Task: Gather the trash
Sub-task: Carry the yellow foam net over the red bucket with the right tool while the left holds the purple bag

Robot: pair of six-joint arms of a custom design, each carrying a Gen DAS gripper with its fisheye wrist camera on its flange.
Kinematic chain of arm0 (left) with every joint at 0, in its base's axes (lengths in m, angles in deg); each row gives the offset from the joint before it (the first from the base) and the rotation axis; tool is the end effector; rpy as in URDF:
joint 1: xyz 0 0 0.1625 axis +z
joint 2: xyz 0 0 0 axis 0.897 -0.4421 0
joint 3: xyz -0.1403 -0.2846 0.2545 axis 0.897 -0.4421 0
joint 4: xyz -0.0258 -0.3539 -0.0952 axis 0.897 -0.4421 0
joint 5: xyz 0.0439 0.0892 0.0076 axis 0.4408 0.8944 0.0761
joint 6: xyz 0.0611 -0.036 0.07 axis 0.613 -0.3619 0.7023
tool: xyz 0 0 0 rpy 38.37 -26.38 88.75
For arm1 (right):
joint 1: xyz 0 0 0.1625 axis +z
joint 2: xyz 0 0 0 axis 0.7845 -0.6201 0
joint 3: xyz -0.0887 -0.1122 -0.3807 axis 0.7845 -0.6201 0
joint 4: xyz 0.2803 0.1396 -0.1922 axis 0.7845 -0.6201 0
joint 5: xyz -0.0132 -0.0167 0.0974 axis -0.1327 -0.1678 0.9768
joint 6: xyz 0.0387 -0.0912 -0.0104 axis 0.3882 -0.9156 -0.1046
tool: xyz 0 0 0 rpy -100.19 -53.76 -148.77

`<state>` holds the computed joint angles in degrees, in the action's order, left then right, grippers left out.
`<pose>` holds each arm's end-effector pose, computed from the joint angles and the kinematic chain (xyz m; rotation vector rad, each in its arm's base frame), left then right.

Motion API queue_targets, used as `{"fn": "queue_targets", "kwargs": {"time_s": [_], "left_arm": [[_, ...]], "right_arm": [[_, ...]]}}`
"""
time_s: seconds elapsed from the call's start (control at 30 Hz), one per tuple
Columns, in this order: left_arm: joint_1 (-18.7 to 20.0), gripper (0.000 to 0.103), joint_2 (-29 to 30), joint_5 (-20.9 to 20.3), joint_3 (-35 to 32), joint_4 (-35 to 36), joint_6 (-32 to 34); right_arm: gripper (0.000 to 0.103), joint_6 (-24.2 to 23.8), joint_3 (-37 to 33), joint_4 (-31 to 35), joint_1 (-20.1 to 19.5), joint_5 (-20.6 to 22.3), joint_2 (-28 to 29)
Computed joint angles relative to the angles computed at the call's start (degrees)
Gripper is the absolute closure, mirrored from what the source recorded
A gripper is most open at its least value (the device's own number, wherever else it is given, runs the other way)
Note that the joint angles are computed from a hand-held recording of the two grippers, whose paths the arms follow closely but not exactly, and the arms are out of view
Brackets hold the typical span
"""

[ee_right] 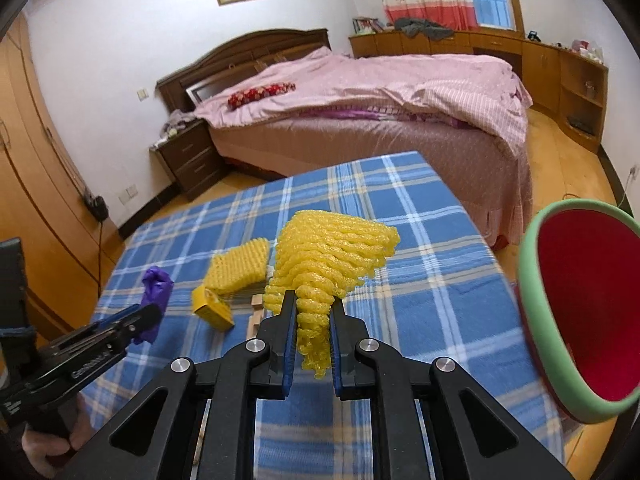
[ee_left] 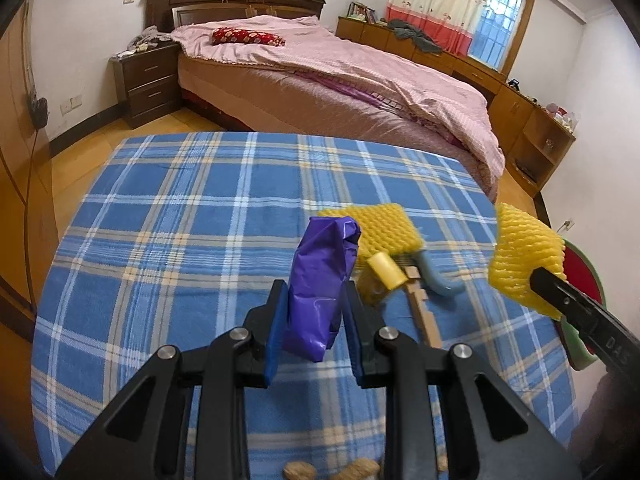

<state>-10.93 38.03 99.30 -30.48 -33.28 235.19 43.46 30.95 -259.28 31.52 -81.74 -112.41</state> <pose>-0.2446 -0.6389 -0.0820 0.6254 2.5138 -0.7385 0.0286 -0.5844 0.1673 0.0591 -2.3228 1.1470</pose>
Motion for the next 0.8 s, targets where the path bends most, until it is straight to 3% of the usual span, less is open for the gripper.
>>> {"fn": "queue_targets", "kwargs": {"time_s": [0.33, 0.8], "left_arm": [[-3.3, 0.076, -4.9, 0.6, 10.9, -5.9, 0.7], [-7.3, 0.076, -5.5, 3.2, 14.5, -6.7, 1.0]], "right_arm": [[0.089, 0.2, 9.0, -9.0, 0.1, 2.0, -4.1], [0.089, 0.9, 18.8, -19.2, -1.2, 1.9, -8.8]]}}
